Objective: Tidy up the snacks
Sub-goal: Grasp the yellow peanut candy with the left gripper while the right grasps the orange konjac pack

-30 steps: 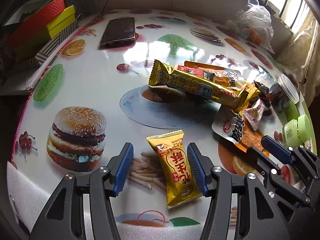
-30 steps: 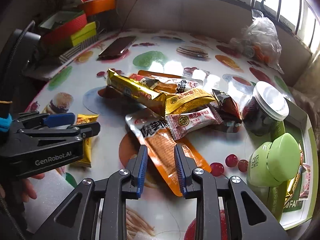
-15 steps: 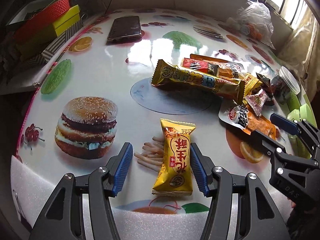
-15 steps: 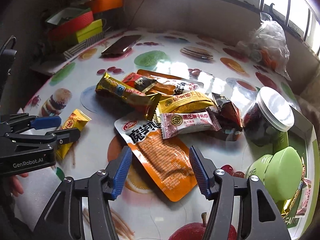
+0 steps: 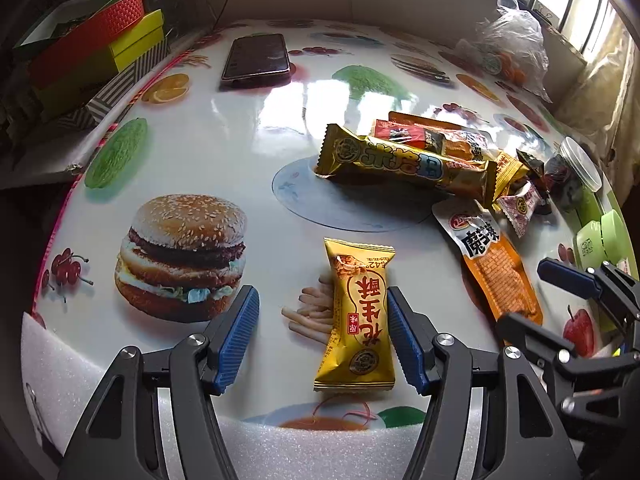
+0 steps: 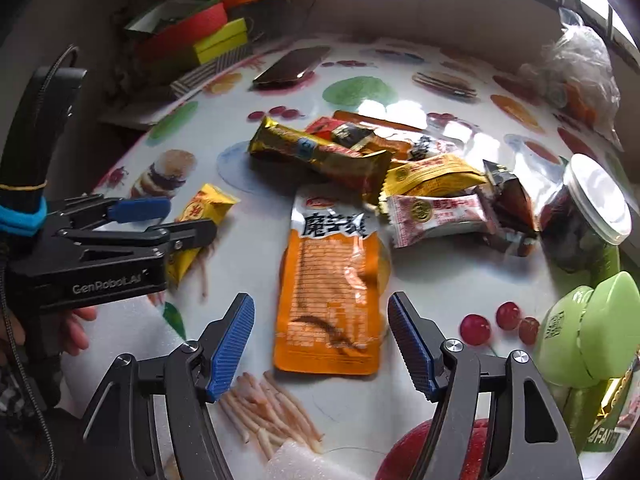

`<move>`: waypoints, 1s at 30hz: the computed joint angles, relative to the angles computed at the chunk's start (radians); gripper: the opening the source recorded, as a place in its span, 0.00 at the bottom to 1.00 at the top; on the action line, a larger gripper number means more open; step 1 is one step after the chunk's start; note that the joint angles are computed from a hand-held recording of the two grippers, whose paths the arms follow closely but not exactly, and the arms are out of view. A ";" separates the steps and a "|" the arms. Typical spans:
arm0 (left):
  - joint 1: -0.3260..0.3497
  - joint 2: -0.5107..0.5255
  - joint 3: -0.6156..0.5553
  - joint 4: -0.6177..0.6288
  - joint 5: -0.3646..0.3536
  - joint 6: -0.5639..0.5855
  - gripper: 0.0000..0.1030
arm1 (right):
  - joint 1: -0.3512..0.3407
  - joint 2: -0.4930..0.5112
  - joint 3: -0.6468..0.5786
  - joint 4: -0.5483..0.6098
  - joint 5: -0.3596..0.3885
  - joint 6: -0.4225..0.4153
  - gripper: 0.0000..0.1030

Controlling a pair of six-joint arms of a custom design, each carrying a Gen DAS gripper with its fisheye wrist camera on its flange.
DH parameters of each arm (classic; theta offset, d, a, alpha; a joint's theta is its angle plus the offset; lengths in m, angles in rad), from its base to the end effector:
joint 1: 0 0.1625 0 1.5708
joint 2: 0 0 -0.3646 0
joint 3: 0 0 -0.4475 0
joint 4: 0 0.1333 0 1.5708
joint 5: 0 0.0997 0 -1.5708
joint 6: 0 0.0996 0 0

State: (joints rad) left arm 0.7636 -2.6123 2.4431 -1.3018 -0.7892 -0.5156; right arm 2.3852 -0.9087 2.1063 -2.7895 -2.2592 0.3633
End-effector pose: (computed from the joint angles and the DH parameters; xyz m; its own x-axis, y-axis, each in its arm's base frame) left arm -0.0172 -0.2981 0.3417 -0.7373 0.1490 -0.6589 0.4083 0.8754 -0.2589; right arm 0.4034 -0.2844 -0.0414 -0.7629 -0.2726 0.5862 -0.4879 0.8377 -0.2454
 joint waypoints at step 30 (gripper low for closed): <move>-0.028 -0.045 0.012 0.006 0.024 -0.023 0.22 | 0.041 0.083 -0.038 -0.082 -0.122 0.088 0.35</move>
State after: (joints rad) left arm 0.7357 -2.6573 2.4556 -1.2963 -0.7655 -0.5387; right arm 2.4264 -0.8259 2.0687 -2.8714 -2.3811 0.4514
